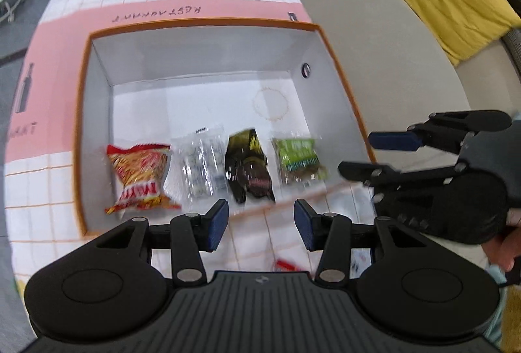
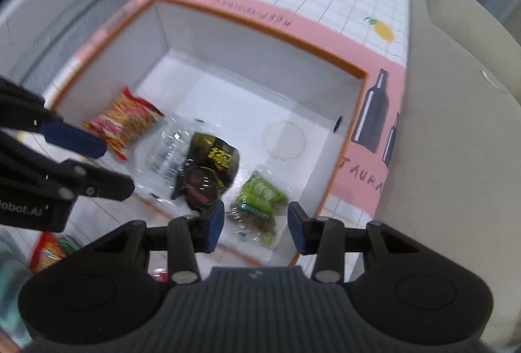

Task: Organize snacks
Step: 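Move both tools back over the remaining snacks on the cloth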

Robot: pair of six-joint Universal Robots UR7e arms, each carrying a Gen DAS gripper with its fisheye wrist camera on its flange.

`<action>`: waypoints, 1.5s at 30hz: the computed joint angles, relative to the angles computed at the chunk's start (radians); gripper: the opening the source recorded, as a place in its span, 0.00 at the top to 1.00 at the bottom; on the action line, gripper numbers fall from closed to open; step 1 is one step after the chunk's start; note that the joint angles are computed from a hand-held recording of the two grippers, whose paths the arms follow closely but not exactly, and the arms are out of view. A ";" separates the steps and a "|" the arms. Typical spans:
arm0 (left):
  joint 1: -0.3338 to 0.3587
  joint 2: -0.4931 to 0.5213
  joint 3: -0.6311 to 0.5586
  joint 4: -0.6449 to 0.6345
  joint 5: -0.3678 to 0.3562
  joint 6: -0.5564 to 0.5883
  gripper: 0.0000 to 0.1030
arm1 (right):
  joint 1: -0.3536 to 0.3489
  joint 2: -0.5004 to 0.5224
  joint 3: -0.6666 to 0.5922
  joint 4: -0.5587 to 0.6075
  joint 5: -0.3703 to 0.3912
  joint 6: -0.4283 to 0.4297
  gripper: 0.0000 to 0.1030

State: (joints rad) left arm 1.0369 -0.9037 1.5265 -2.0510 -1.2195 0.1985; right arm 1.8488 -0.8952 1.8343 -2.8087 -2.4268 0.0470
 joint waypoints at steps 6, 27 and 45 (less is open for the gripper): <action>-0.023 -0.100 0.103 0.029 0.036 0.025 0.47 | 0.046 -0.070 0.180 -0.209 0.073 0.138 0.55; 0.050 -0.079 0.201 0.473 0.414 -0.113 0.30 | 0.029 0.036 0.382 -0.138 0.170 0.445 0.34; 0.057 -0.007 0.188 0.471 0.388 -0.156 0.54 | -0.021 0.114 0.323 -0.135 0.139 0.361 0.32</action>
State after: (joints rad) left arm 1.0941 -0.9103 1.7146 -1.5803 -0.8311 0.0420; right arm 1.8279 -0.7813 2.1577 -2.9432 -2.2877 0.4077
